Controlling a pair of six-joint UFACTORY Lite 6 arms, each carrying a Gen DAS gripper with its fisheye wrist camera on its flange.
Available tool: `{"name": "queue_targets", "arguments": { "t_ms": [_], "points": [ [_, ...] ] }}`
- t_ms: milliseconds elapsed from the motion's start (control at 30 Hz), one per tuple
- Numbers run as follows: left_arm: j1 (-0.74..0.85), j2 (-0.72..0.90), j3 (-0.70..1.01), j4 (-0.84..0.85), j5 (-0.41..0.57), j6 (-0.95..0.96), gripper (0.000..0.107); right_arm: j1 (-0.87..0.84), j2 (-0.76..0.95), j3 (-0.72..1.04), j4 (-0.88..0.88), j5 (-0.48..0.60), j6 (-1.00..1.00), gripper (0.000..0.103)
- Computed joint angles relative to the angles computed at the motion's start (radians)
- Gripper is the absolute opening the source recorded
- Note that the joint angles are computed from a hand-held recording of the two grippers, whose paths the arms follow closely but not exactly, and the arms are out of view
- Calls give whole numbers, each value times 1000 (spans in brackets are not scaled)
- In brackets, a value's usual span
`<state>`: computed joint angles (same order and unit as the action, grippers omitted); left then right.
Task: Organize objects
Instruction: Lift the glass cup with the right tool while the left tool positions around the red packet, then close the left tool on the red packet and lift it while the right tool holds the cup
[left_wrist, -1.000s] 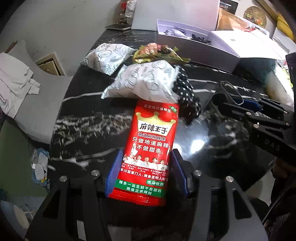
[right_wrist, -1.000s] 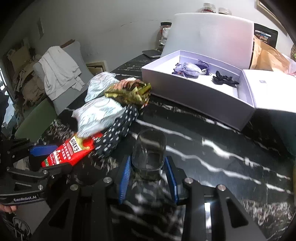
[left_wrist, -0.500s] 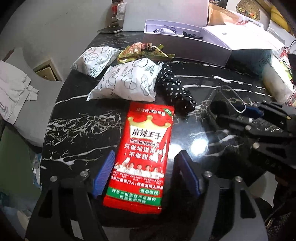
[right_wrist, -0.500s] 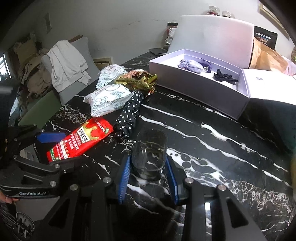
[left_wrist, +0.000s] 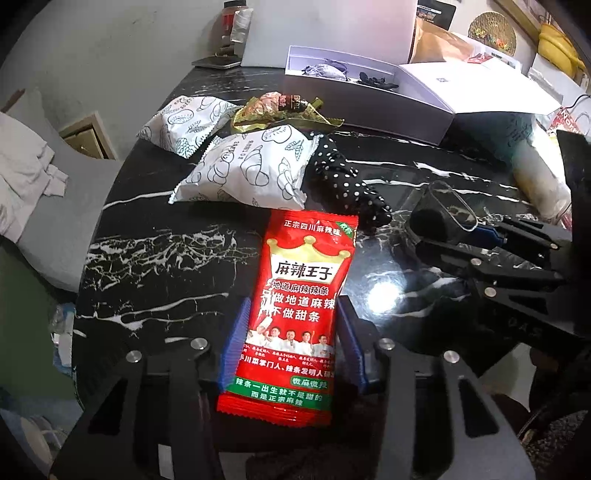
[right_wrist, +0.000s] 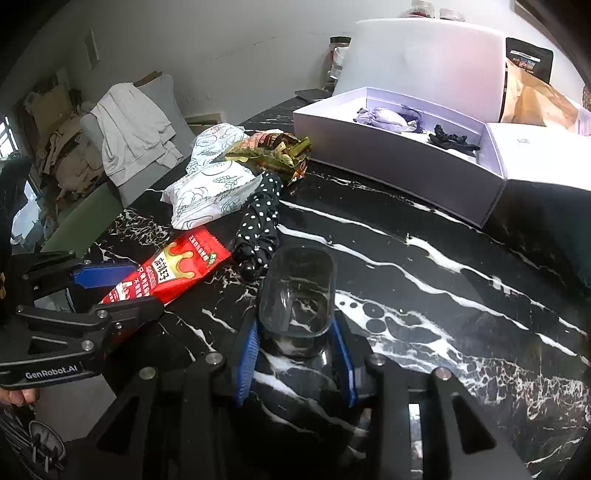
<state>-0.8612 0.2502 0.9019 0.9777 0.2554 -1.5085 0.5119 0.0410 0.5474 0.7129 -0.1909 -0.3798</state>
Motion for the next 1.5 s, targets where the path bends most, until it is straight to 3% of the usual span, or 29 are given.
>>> {"name": "queue_targets", "arguments": {
  "t_ms": [700,1000,1200,1300,1500],
  "points": [
    [-66,-107,53,-163,91,196,44,34,-220,-82,623,22,-642,36],
    [-78,-99,66,-180,102,201,43,13,-276,-129,620,35,-646,34],
    [-57,-3,94,-231,46,240,43,-16,-295,-171,299,46,-328,34],
    [-46,52,106,-274,12,273,44,-10,-293,-172,283,36,-314,34],
    [-68,121,159,-151,39,176,46,-17,-255,-157,274,25,-308,36]
  ]
}}
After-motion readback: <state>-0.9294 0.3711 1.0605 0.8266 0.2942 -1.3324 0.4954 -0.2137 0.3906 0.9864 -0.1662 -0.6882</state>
